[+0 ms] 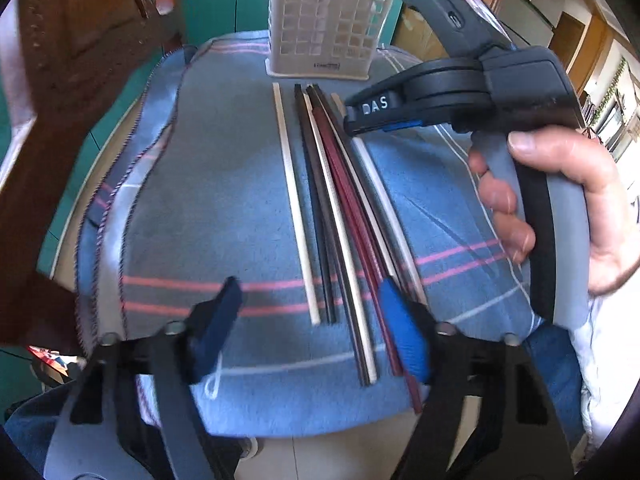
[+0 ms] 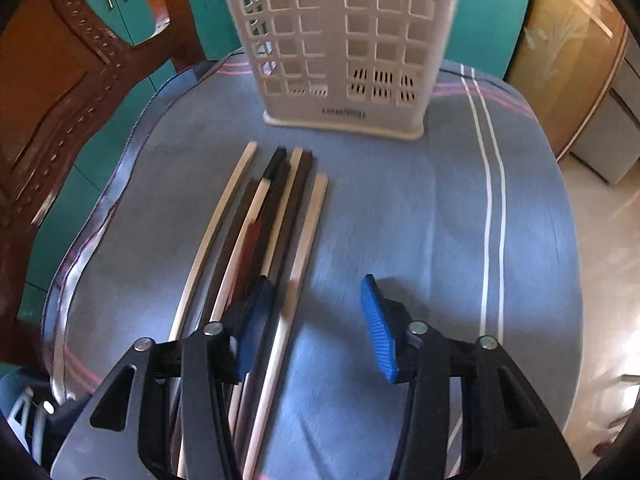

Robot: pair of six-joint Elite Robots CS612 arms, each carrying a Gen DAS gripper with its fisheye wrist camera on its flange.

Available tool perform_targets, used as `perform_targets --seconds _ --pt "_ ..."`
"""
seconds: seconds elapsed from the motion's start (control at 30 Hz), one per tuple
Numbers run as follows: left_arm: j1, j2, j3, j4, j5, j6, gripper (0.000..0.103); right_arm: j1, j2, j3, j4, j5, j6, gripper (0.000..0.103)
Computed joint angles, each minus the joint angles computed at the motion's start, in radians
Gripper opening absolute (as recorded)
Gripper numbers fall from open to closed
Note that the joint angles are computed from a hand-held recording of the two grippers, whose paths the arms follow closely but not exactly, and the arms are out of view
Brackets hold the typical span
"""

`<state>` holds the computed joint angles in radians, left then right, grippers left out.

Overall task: Organize utensils
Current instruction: 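Lower both tools toward the row of chopsticks on the cloth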

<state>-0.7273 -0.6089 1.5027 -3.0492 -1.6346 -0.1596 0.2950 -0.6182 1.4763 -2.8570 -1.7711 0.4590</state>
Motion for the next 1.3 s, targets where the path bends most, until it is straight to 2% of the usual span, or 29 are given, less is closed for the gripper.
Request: perform_targets --seconds 0.1,0.13,0.2,0.27,0.43,0.53,0.7,0.83,0.9,0.97,1.2,1.3 --pt "0.009 0.012 -0.042 0.026 -0.004 -0.028 0.063 -0.013 0.007 -0.016 0.021 -0.008 -0.048 0.017" --pt "0.011 0.015 -0.06 0.038 0.002 -0.033 0.063 -0.017 0.004 -0.011 0.017 -0.003 -0.055 0.013" --pt "0.013 0.023 -0.093 0.054 0.016 -0.024 0.063 -0.031 -0.002 0.005 -0.003 0.035 -0.056 0.012" --pt "0.014 0.035 -0.137 0.092 0.026 -0.001 0.063 -0.042 -0.009 0.013 0.005 0.042 -0.051 0.01" --pt "0.02 0.086 -0.282 0.229 -0.004 0.037 0.063 -0.059 -0.033 0.049 0.003 0.011 -0.035 0.009" --pt "0.018 0.117 -0.329 0.254 -0.004 0.024 0.063 -0.066 -0.038 0.058 -0.008 0.019 -0.034 0.009" --pt "0.019 0.138 -0.344 0.283 -0.026 -0.012 0.063 -0.054 -0.031 0.043 0.012 -0.032 -0.064 0.009" --pt "0.014 0.141 -0.347 0.267 -0.02 -0.007 0.05 -0.051 -0.018 0.019 0.02 -0.036 -0.082 0.009" --pt "0.018 0.147 -0.36 0.266 -0.054 -0.026 0.035 -0.053 -0.014 0.01 0.025 -0.034 -0.084 0.009" --pt "0.02 0.156 -0.375 0.273 -0.076 -0.048 0.025 -0.054 -0.012 0.006 0.024 -0.033 -0.086 0.009" --pt "0.019 0.175 -0.404 0.261 -0.1 -0.121 0.023 -0.047 -0.021 0.04 -0.016 -0.032 -0.093 0.009" --pt "0.027 0.171 -0.392 0.233 -0.128 -0.153 0.018 -0.041 -0.025 0.057 -0.031 -0.034 -0.087 0.009"
